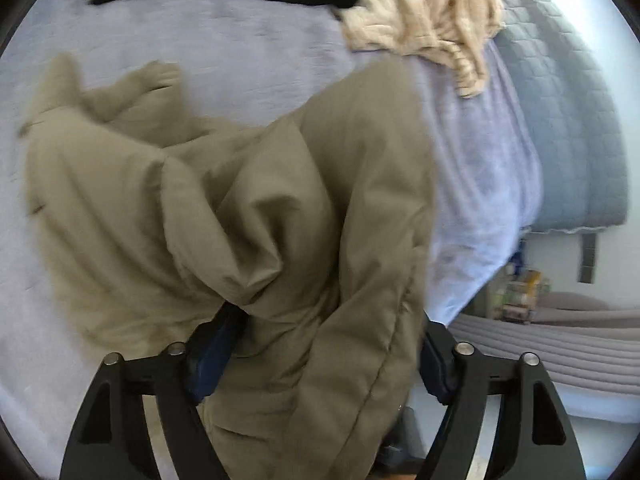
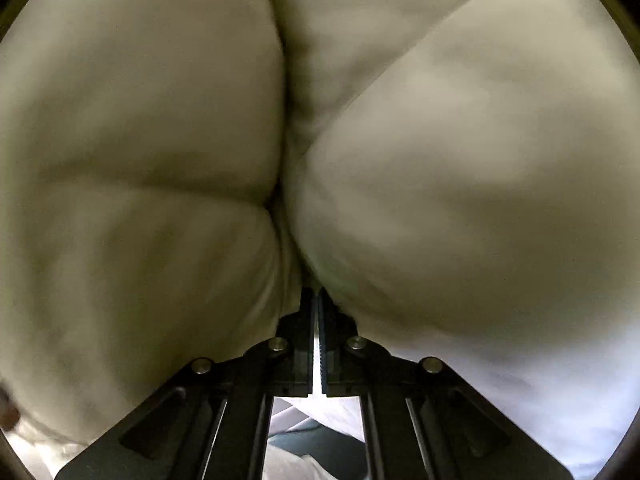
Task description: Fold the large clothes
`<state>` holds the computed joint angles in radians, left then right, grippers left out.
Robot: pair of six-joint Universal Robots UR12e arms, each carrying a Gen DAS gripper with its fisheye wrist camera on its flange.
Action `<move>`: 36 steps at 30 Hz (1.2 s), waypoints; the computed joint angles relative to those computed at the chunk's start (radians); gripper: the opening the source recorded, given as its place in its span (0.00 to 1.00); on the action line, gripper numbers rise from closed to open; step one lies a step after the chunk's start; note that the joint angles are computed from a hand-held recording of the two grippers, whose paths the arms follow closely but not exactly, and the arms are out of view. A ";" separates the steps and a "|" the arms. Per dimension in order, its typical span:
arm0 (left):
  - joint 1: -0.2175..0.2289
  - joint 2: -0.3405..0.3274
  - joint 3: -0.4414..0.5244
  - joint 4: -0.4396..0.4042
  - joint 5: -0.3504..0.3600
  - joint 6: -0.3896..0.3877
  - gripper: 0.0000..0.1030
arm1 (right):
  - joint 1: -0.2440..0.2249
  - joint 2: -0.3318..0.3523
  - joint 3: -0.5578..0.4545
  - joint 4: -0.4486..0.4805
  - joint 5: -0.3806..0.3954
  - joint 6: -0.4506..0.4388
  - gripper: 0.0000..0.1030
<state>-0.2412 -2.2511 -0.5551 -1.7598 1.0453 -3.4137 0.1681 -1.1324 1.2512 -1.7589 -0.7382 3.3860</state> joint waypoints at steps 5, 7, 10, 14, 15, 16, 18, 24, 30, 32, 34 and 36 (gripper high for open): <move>0.012 0.003 -0.106 0.149 -0.175 0.032 0.76 | -0.054 -0.072 0.043 -0.053 -0.141 0.064 0.05; 0.009 -0.006 -0.113 0.167 -0.185 0.044 0.76 | -0.066 -0.094 0.046 -0.067 -0.183 0.069 0.19; 0.005 -0.006 -0.128 0.182 -0.178 0.055 0.76 | -0.071 -0.115 0.050 -0.121 -0.182 0.070 0.77; -0.004 -0.018 -0.110 0.177 -0.137 0.075 0.76 | -0.081 -0.133 0.055 -0.192 -0.056 0.068 0.77; -0.009 -0.027 -0.089 0.161 -0.120 0.087 0.76 | -0.079 -0.127 0.047 -0.199 -0.026 0.062 0.77; -0.013 -0.031 -0.077 0.153 -0.107 0.096 0.76 | -0.073 -0.115 0.030 -0.194 -0.002 0.048 0.78; -0.017 -0.030 -0.061 0.158 -0.082 0.110 0.76 | -0.064 -0.094 0.008 -0.198 0.012 0.049 0.78; -0.019 0.078 -0.174 0.444 0.138 0.100 0.76 | -0.012 -0.056 -0.067 -0.101 -0.268 0.018 0.13; 0.006 0.159 -0.335 0.537 0.468 0.048 0.76 | -0.019 -0.079 -0.039 -0.056 -0.404 -0.027 0.12; 0.016 0.145 -0.340 0.502 0.488 0.022 0.76 | -0.025 -0.085 -0.028 -0.052 -0.433 -0.041 0.12; 0.017 0.128 -0.338 0.504 0.471 0.007 0.76 | -0.029 -0.089 -0.009 -0.053 -0.446 -0.039 0.12; 0.002 0.093 -0.303 0.497 0.494 -0.001 0.76 | -0.045 -0.099 0.013 -0.055 -0.456 -0.058 0.12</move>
